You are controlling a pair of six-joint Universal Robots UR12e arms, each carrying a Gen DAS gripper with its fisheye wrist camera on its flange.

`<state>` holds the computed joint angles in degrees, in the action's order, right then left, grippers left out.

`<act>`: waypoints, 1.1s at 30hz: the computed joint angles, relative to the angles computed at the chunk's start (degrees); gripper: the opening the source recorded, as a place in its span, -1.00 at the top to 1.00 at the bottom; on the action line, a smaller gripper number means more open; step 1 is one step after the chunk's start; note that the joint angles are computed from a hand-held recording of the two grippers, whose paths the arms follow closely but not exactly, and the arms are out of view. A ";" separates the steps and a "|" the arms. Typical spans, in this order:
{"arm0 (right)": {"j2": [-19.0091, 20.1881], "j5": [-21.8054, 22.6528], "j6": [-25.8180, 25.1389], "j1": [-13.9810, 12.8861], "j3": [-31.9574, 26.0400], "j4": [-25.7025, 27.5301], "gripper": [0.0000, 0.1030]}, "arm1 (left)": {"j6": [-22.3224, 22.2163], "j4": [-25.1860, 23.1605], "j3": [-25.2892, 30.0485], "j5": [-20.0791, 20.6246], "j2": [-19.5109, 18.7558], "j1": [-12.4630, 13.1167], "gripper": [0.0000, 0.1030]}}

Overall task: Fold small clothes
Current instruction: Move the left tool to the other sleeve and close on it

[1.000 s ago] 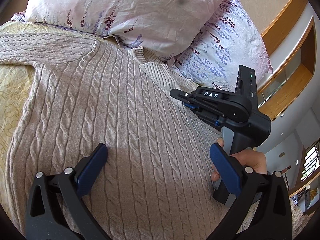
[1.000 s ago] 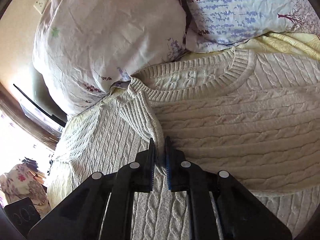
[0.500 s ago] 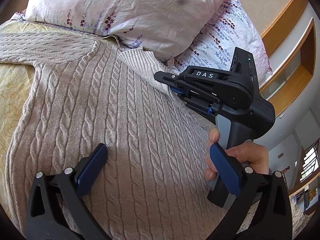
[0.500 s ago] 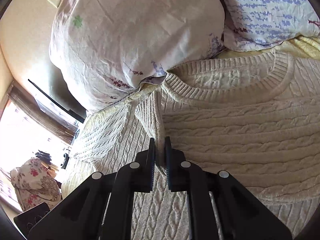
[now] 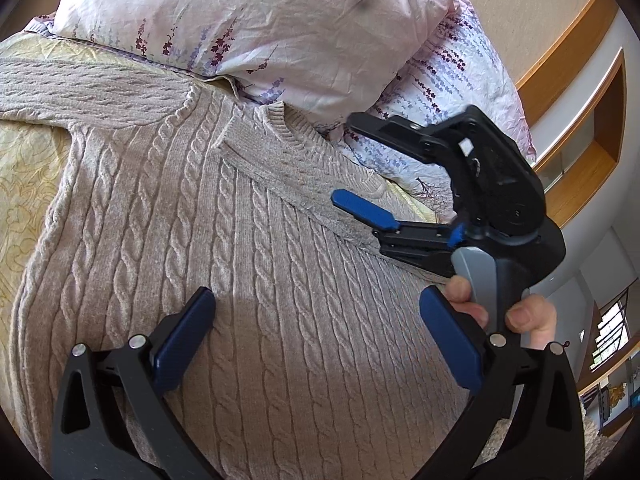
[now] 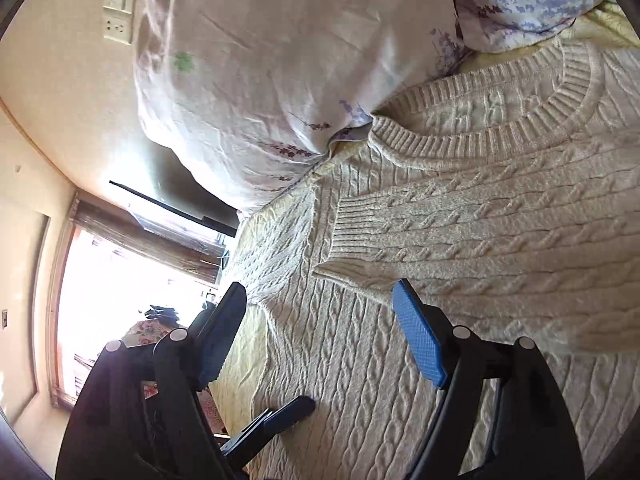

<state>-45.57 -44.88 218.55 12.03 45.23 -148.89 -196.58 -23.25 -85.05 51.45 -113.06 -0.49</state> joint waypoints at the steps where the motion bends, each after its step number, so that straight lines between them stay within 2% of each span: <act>1: -1.53 -0.80 -0.16 -0.15 2.44 -1.99 -0.52 | -0.38 1.12 -0.43 -1.91 0.03 0.46 -0.97; 2: -2.96 -1.76 -0.28 -0.30 4.88 -4.43 -0.65 | -0.12 1.22 -0.78 -3.67 0.22 0.99 -0.97; 4: -5.78 -5.03 -1.33 -0.48 9.81 -9.41 -0.94 | 0.68 -0.45 -0.87 -3.28 1.10 1.88 -0.97; 7: -7.54 -6.35 -0.55 -0.91 14.66 -18.15 -0.97 | -0.86 -1.82 -0.35 -0.53 2.00 3.90 -0.97; 10: -6.16 -3.43 7.55 -1.72 16.72 -30.98 -0.97 | -5.74 -3.50 1.06 3.08 1.94 6.40 -0.95; 11: -5.69 -2.78 9.09 -1.77 16.68 -32.28 -0.97 | -8.25 -3.11 1.33 4.49 1.83 7.14 -0.95; 13: -5.58 -1.02 8.49 -1.91 16.06 -29.12 -0.97 | -12.03 -3.31 2.11 7.11 1.50 8.39 -0.95; 15: -5.60 -1.83 5.89 -1.57 15.81 -28.44 -0.97 | -14.74 -4.59 3.11 8.77 1.02 9.23 -0.90; 17: -6.03 -2.57 3.14 -1.30 15.93 -26.91 -0.97 | -17.45 -7.07 4.21 9.67 0.44 9.86 -0.74; 19: -5.97 -2.56 2.87 -1.16 15.86 -27.06 -0.97 | -19.79 -10.25 5.57 10.32 -0.32 10.15 -0.56; 22: -5.77 -2.25 3.17 -1.19 15.83 -27.67 -0.97 | -21.94 -13.62 7.35 9.96 -1.61 10.37 -0.42; 25: -5.55 -1.87 4.49 -1.31 15.69 -28.17 -0.97 | -23.18 -13.99 8.82 12.00 -2.57 10.17 -0.39; 27: -5.51 -1.66 5.06 -1.36 15.83 -28.40 -0.97 | -25.79 -12.81 9.41 12.30 -3.28 10.40 -0.37; 30: -5.49 -1.47 5.01 -1.40 15.71 -27.73 -0.97 | -30.97 -10.09 9.59 12.47 -4.15 11.06 -0.20; 33: -5.35 -1.12 5.74 -1.50 15.59 -28.03 -0.97 | -36.17 -7.25 8.80 11.79 -4.50 11.96 0.07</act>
